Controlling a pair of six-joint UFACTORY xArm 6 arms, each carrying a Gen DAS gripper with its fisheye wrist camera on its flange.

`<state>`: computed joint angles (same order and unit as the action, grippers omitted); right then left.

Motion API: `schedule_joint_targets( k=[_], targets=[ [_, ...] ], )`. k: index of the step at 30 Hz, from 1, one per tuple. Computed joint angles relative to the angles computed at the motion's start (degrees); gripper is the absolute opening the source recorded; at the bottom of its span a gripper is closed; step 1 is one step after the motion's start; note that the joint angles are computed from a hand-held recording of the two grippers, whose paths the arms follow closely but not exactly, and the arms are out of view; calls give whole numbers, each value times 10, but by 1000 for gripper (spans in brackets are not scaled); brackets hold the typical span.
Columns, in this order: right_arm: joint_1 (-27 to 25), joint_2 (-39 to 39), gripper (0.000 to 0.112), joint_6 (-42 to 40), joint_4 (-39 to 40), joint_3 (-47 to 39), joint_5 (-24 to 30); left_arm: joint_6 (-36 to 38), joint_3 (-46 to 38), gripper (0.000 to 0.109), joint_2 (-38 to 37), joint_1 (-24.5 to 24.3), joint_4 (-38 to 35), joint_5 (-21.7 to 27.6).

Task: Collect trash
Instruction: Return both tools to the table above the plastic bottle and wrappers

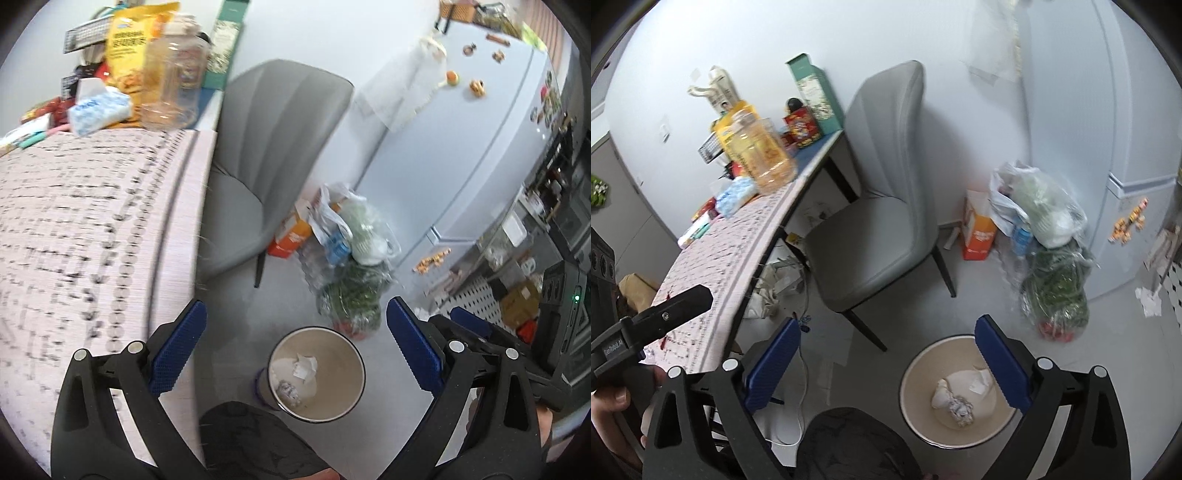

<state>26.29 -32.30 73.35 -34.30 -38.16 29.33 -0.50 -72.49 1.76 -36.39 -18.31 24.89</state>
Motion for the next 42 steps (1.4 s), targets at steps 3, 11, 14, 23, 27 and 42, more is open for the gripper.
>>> schedule_joint_targets(
  k=[3, 11, 14, 23, 27, 42],
  targets=[
    [21, 28, 95, 8, -16, -34, 7, 9, 28, 97, -31, 16, -10, -11],
    [82, 114, 95, -3, -29, -136, 28, 15, 99, 97, -111, 70, -25, -32],
    [100, 141, 95, -12, -32, -169, 32, 13, 121, 97, -136, 90, -28, -38],
    [149, 239, 95, -58, -17, -277, 28, 23, 184, 97, -211, 159, -40, -43],
    [166, 281, 95, -80, -6, -323, 27, 34, 206, 97, -238, 189, -53, -41],
    [203, 426, 94, -162, 53, -476, 19, 79, 261, 97, -298, 299, -87, -21]
  ],
)
